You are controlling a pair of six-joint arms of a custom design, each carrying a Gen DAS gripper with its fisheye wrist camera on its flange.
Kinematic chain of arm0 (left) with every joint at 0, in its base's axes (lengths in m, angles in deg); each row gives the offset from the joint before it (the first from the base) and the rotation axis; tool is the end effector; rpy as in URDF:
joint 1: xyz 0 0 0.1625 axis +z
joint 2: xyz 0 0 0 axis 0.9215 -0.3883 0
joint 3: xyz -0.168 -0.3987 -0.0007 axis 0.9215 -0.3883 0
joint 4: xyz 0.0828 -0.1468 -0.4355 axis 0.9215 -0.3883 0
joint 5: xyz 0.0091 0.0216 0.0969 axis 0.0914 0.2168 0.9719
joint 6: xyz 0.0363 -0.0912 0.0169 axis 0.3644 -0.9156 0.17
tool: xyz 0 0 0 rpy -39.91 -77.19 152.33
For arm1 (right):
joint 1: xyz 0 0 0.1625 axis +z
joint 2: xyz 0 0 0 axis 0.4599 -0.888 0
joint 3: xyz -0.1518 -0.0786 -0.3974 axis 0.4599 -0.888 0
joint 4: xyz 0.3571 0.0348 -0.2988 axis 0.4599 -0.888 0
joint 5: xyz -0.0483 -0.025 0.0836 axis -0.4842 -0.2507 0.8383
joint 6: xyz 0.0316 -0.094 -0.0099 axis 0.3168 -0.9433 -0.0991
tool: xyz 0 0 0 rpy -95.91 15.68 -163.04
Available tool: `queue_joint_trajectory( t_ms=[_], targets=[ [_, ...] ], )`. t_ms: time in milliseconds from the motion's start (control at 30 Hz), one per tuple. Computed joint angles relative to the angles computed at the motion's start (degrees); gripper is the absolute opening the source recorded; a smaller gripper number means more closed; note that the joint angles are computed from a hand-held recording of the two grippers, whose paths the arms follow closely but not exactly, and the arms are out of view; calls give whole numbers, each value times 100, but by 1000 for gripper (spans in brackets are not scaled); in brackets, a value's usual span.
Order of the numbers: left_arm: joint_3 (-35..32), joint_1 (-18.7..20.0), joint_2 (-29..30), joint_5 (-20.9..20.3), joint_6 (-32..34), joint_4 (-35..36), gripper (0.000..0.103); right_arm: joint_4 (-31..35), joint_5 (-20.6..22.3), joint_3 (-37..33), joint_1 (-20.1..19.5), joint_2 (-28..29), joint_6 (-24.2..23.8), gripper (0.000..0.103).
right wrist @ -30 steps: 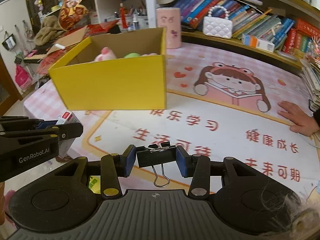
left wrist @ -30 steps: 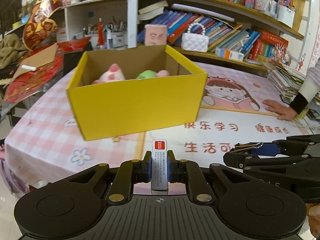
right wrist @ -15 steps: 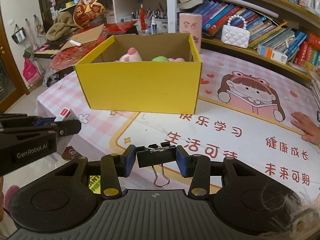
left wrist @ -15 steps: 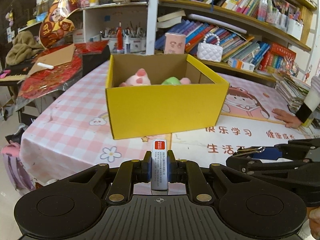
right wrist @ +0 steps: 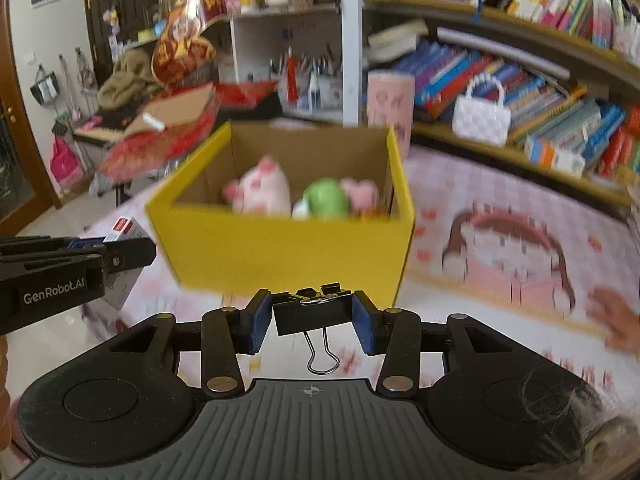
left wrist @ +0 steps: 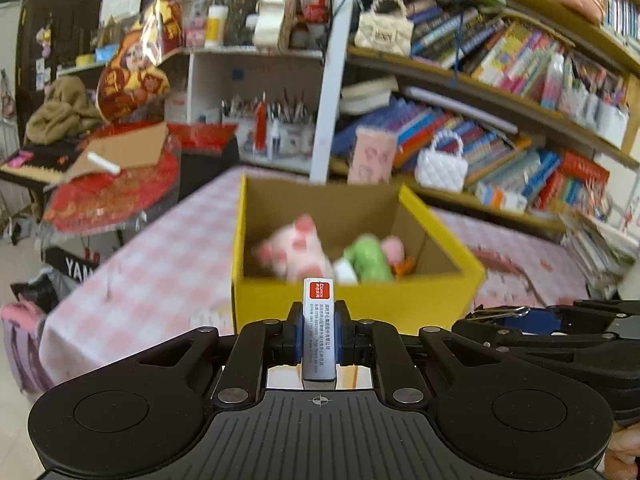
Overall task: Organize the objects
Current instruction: 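Carry the white packet and black binder clip over the yellow box with both grippers, then lower the packet and clip into the box and open both grippers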
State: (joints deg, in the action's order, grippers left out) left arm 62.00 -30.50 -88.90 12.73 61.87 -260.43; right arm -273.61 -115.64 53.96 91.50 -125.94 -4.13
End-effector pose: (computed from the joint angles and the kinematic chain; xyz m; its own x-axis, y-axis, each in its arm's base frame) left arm -0.2012 -0.4194 0.2574 -0.7861 0.0926 -0.6112 0.5563 0.5372 -0.6340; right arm 0.3215 -0.4284 0.1330 -0.7129 -0.2692 0.6475 -0.6543 0.5877 -0.4760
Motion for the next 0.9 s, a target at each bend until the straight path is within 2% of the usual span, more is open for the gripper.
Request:
queue_joint_trajectory(
  t_ms=[200,400,633,800,900],
  targets=[
    [-643,333,905,-19,961,-1167,13,-189,351,-594,-235,227,-601,40],
    [-1127,608,1550,-8,1313,-1455,13,68,675,-1061,-500,382,-1005,40],
    [-1503,820,2089,291,1177,-1243,13,770,916,-1587,-805,642,-1558,40],
    [-1624,866,2189,547,783,-682,13,1167,1087,-1817,-940,792,-2215,40],
    [-1681,901,2223,625,526,-331,13,1379,1127,-1927,-991,883,-2276,41]
  ],
)
